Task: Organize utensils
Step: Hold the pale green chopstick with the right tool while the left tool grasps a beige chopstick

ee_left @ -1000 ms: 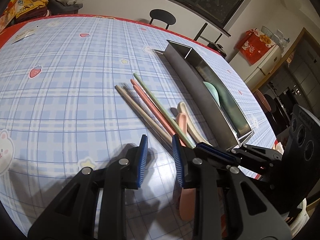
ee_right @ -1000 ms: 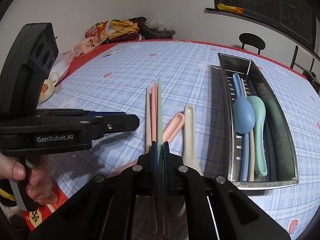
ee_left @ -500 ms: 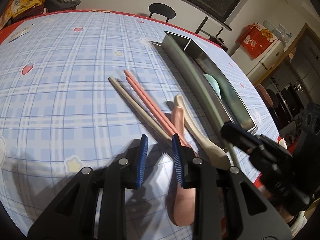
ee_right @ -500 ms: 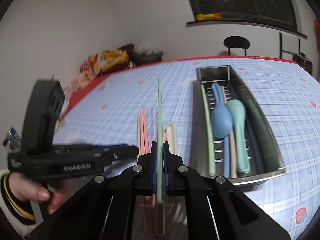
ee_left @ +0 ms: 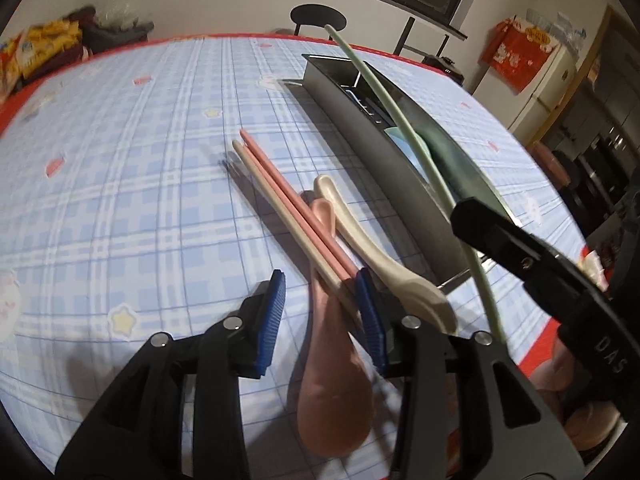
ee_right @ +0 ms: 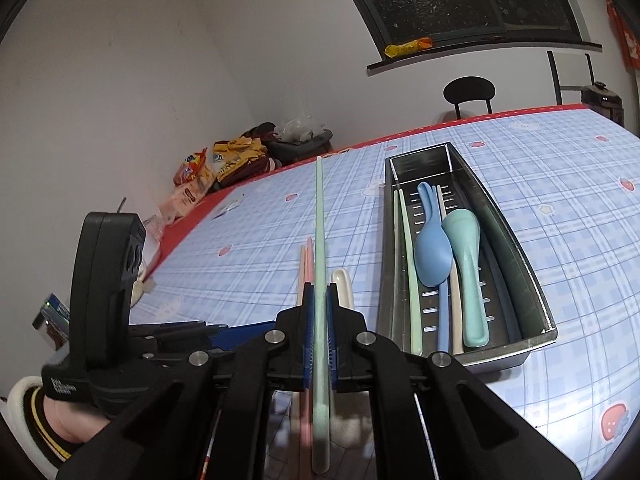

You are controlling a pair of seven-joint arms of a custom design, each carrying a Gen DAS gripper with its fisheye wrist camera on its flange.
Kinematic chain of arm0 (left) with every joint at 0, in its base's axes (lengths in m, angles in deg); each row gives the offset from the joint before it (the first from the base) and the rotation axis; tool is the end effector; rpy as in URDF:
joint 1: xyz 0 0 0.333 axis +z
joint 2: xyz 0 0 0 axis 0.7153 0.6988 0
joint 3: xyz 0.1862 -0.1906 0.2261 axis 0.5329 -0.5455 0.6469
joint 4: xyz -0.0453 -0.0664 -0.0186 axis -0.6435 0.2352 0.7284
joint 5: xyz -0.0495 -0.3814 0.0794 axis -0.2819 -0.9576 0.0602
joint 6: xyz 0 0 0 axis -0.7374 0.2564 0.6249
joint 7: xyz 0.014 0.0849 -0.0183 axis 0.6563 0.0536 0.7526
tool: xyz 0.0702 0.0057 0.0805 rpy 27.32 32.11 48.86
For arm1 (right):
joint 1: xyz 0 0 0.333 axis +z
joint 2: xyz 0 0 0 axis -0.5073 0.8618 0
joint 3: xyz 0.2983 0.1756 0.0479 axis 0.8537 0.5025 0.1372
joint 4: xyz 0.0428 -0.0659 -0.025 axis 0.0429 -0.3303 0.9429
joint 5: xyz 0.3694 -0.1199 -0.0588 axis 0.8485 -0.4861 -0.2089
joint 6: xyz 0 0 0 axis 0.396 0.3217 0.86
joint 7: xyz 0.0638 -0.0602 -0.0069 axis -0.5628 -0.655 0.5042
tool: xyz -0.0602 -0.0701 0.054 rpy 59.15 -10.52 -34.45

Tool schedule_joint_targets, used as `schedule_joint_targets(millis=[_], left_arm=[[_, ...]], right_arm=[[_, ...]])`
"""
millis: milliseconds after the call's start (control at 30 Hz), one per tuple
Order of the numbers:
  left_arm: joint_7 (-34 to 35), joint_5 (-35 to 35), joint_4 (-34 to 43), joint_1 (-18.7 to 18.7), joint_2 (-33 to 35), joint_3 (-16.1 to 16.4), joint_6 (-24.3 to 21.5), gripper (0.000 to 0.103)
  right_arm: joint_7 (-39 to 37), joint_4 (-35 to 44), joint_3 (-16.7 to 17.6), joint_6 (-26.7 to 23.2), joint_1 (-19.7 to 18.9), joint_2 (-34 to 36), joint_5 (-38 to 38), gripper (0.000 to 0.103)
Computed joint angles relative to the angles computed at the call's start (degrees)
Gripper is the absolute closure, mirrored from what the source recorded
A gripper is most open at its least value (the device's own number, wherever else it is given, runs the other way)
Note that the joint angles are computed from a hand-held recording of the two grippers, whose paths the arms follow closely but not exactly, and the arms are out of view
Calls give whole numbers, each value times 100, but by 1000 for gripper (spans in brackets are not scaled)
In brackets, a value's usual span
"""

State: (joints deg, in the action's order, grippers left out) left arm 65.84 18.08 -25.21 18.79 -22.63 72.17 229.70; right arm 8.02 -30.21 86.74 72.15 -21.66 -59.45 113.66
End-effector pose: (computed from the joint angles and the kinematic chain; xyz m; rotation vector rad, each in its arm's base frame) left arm 0.6529 -0.3502 0.4547 -2.1122 1.6802 -0.7698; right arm 0.6736 0.2457 0.4796 -1.8206 0.9801 0.0092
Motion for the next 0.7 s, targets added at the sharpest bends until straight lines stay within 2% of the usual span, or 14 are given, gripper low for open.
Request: schedule_joint_targets(millis=[133,300,500,700], left_arm=[[-126,200,156,-118,38,96,-324,62],[-306,212,-4,-3,-53,31,-204,64],[-260,286,74,-8,-54,-23,-428,64],[1,78,179,50,3,-157,-511,65]], right_arm=[[-66,-2,14,-57,-21,-5,56,96],[-100,9,-7,-121,-34,7,143,96],[-145,-10,-24,-158,-31,-9,180,96],[-98,3,-46,-186,-11,-2,131,96]])
